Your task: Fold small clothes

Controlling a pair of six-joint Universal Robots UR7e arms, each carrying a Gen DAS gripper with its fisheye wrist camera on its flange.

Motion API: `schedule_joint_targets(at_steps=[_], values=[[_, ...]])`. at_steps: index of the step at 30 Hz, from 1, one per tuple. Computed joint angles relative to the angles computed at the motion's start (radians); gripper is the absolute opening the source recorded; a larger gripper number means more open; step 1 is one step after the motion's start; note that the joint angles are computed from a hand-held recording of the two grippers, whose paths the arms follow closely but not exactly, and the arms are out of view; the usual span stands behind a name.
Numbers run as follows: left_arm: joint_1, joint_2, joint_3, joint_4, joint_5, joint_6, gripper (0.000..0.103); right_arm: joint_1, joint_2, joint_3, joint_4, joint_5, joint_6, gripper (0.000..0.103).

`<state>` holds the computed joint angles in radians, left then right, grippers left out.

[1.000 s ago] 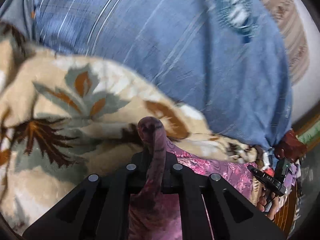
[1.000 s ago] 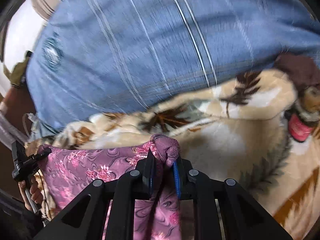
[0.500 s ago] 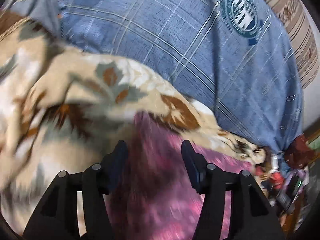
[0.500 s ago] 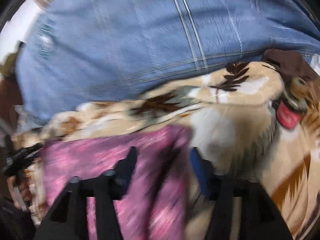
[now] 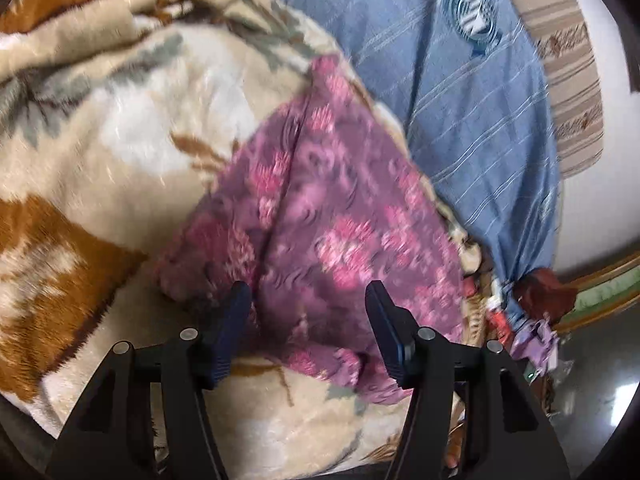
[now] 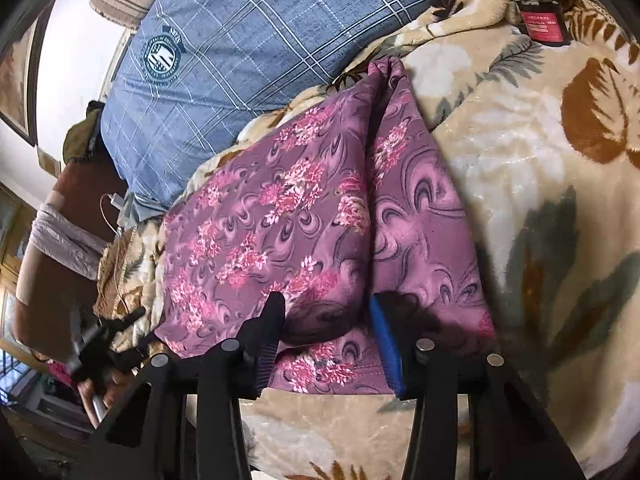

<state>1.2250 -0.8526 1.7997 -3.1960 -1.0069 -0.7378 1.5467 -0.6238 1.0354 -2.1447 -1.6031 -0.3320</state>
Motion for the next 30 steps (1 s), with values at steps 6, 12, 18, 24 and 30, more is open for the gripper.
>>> schedule_joint_targets(at_steps=[6,12,18,24,30], values=[[0.001,0.033,-0.051,0.082,-0.021,0.014,0.058,-0.006,0.008,0.003,0.015,-0.013,0.016,0.040],[0.014,0.047,-0.043,0.038,-0.021,-0.028,0.008,0.000,-0.001,0.027,-0.023,-0.053,-0.013,0.012],[-0.039,0.045,-0.004,-0.146,0.095,0.118,0.007,0.012,-0.055,0.082,-0.082,-0.008,-0.072,0.010],[-0.017,0.070,-0.063,0.059,0.166,0.014,0.007,0.026,-0.028,0.096,-0.104,-0.139,-0.095,0.011],[-0.035,0.041,-0.001,-0.084,0.177,0.051,0.022,0.034,-0.047,0.118,-0.135,-0.155,-0.107,0.040]])
